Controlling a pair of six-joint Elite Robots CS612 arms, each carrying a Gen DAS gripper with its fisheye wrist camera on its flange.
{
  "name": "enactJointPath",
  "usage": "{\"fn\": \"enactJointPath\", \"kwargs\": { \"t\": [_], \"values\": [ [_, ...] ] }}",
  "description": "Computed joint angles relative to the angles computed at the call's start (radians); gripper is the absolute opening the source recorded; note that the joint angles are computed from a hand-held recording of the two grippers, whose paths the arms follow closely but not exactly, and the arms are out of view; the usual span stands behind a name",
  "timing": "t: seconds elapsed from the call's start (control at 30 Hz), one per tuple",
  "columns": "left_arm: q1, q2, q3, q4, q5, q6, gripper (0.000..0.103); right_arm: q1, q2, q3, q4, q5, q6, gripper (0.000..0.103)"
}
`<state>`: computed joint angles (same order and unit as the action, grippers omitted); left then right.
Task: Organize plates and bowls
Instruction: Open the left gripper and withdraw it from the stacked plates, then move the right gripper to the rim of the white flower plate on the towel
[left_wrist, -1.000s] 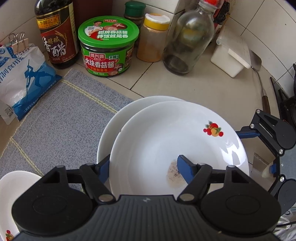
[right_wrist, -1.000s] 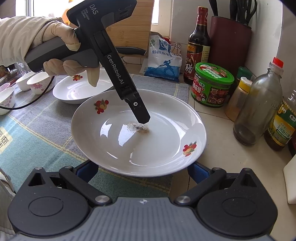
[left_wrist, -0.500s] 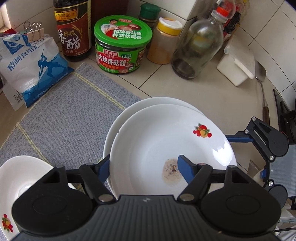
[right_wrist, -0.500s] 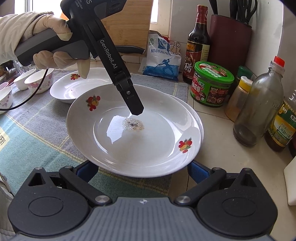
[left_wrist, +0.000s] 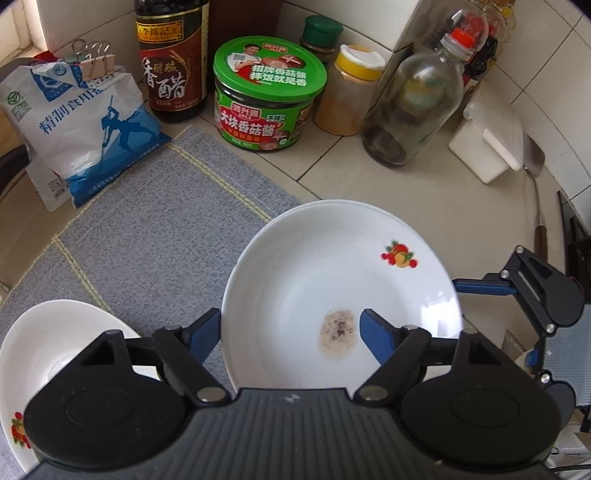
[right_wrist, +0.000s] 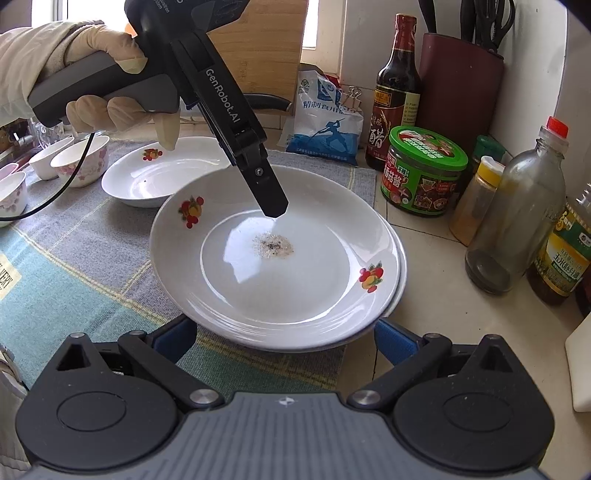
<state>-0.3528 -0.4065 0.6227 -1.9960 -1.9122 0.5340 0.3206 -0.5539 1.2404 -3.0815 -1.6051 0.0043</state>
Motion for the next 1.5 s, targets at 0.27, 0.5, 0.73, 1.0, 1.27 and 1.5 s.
{"fn": "enactJointPath", "kwargs": {
  "t": [0.27,0.5,0.73,1.0,1.27,1.5],
  "values": [
    [0.005,-0.06,0.135,-0.174,-0.01,0.028,0.081,0.011,-0.014,0.022,-0.021,-0.049,-0.013,0.103],
    [0.009,-0.158,0.37,-0.529,0.0,-0.004,0.084,0.021,-0.021,0.035,-0.069,-0.121,0.038,0.103],
    [0.019,-0.237,0.561,-0.764,0.062,-0.137,0.089,0.028,-0.012,0.015,-0.102,-0.145,0.095,0.103],
    [0.041,-0.288,0.7,-0.844,0.191,-0.284,0.089,0.034,0.01,-0.037,-0.086,-0.09,0.106,0.103],
    [0.074,-0.276,0.727,-0.888,0.26,-0.378,0.089,0.069,0.055,-0.147,-0.012,-0.109,0.09,0.103],
    [0.096,-0.248,0.707,-0.893,0.239,-0.385,0.089,0.095,0.073,-0.204,0.041,-0.138,0.083,0.103]
  ]
}}
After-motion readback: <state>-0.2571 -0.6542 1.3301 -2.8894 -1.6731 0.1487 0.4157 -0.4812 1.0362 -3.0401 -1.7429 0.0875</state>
